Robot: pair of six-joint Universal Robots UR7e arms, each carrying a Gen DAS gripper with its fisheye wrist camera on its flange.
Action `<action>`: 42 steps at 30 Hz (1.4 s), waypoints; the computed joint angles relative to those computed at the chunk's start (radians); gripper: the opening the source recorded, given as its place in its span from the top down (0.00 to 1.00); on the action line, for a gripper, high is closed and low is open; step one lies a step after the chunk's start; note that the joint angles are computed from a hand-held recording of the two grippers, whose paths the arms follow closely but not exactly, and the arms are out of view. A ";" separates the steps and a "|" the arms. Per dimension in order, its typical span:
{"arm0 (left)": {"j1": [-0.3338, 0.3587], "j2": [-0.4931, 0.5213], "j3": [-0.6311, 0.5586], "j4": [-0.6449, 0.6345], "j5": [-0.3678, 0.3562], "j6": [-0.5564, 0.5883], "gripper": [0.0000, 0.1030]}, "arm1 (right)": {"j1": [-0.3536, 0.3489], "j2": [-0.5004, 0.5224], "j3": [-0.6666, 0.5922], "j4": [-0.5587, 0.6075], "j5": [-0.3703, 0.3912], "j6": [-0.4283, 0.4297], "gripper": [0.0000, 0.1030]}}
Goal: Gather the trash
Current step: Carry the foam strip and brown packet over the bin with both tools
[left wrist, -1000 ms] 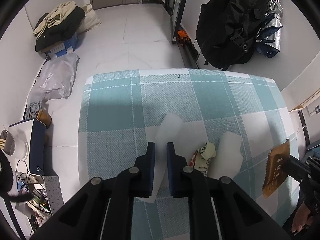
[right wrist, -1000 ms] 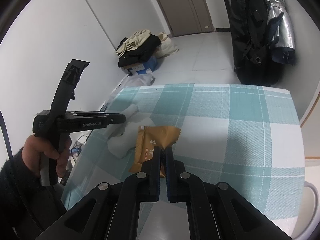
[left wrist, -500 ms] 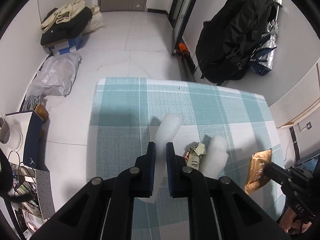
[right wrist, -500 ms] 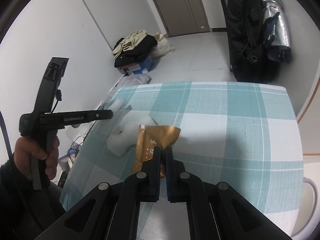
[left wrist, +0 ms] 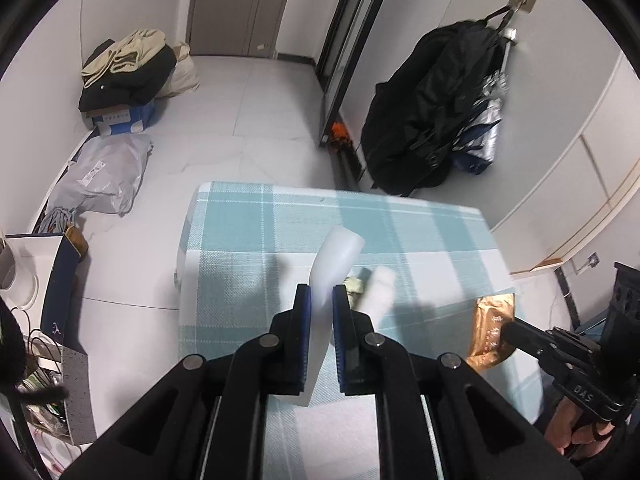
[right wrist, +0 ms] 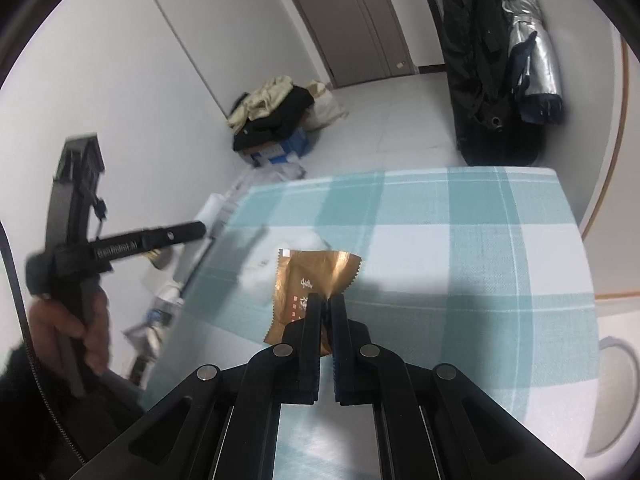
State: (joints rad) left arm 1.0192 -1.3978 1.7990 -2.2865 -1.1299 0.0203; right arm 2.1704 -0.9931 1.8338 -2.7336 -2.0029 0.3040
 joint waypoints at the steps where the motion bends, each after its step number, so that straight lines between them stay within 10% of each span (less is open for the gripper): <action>1: -0.005 -0.007 0.004 -0.002 -0.005 -0.003 0.93 | 0.007 -0.003 -0.001 -0.001 -0.008 -0.003 0.96; 42: -0.279 -0.096 0.139 -0.080 0.000 -0.101 0.93 | 0.117 -0.221 -0.012 0.013 -0.195 -0.028 0.96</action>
